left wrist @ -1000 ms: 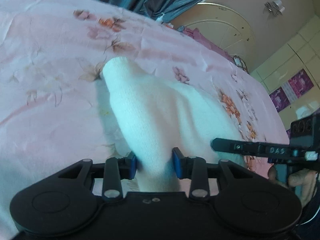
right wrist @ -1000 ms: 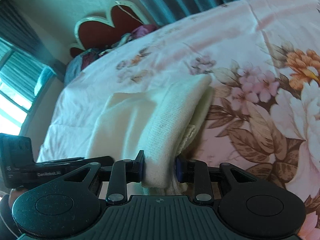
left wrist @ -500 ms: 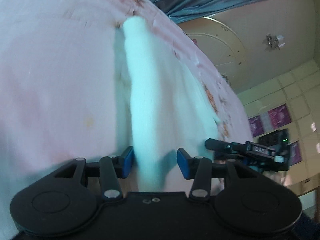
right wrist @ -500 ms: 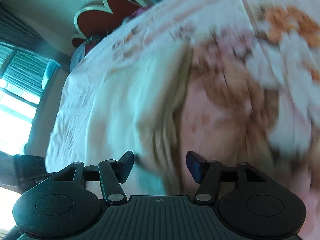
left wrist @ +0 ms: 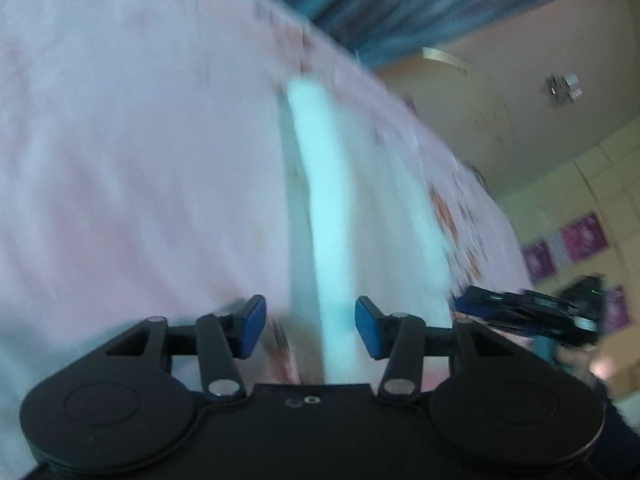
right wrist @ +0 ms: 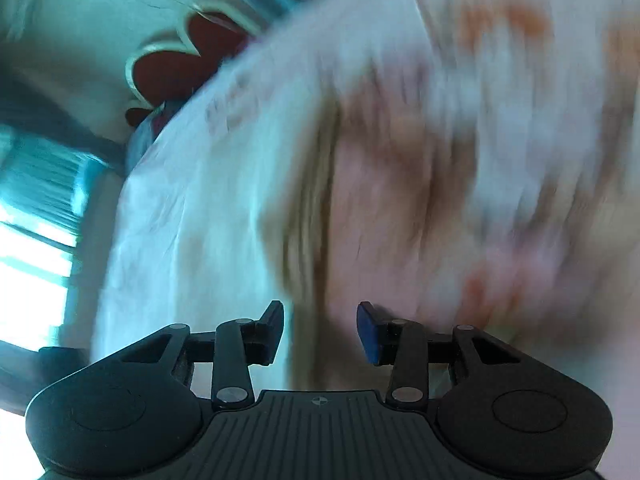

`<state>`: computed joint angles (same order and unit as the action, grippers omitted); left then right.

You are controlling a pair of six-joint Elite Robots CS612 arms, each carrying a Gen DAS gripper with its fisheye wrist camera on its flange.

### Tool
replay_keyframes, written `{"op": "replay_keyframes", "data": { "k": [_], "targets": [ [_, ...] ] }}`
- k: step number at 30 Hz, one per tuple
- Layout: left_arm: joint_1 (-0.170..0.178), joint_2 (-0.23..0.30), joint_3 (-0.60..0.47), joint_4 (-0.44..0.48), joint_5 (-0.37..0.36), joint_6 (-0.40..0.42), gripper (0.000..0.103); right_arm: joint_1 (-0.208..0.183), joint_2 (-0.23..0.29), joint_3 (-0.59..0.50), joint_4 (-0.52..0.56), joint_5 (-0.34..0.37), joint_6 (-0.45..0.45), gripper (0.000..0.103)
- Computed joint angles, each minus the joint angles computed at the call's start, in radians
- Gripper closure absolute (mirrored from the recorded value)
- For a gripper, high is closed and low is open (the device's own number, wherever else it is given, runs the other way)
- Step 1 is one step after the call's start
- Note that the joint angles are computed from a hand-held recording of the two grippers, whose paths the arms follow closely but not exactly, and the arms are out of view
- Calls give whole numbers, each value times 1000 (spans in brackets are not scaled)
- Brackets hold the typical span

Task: Fold small clothes
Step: 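Release the folded sweater and lift both grippers away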

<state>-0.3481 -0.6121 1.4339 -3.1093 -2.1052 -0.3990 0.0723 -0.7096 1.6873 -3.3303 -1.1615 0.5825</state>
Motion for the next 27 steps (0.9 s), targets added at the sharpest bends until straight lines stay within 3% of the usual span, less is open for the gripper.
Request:
{"op": "replay_keyframes", "data": {
  "k": [2, 3, 5, 8, 11, 14, 16, 19, 23, 24, 27],
  "targets": [
    [-23, 9, -25, -86, 86, 59, 57, 24, 3, -43, -9, -94, -107, 69],
    [-37, 19, -50, -113, 126, 95, 57, 37, 11, -75, 6, -128, -163, 85],
    [-59, 54, -132, -108, 152, 153, 58, 64, 39, -151, 50, -180, -257, 91],
    [-81, 105, -250, -6, 173, 216, 60, 93, 78, -237, 148, -264, -353, 91],
    [-93, 128, -289, 129, 208, 268, 63, 99, 108, -276, 237, -326, -389, 91],
    [-83, 104, -224, 62, 179, 264, 63, 92, 98, -250, 206, -317, -348, 91],
    [-75, 75, -158, -19, 144, 261, 63, 93, 64, -191, 127, -294, -362, 91],
    [-75, 30, -52, -90, 139, 283, 64, 102, 26, -124, 103, -259, -404, 91],
    [-83, 13, 9, -117, 148, 262, 70, 121, 32, -126, 193, -324, -403, 91],
    [-83, 10, 22, -107, 142, 253, 70, 119, 30, -120, 197, -310, -381, 91],
    [-92, -12, 83, -148, 182, 258, 70, 120, 6, -74, 134, -301, -357, 91]
  ]
}}
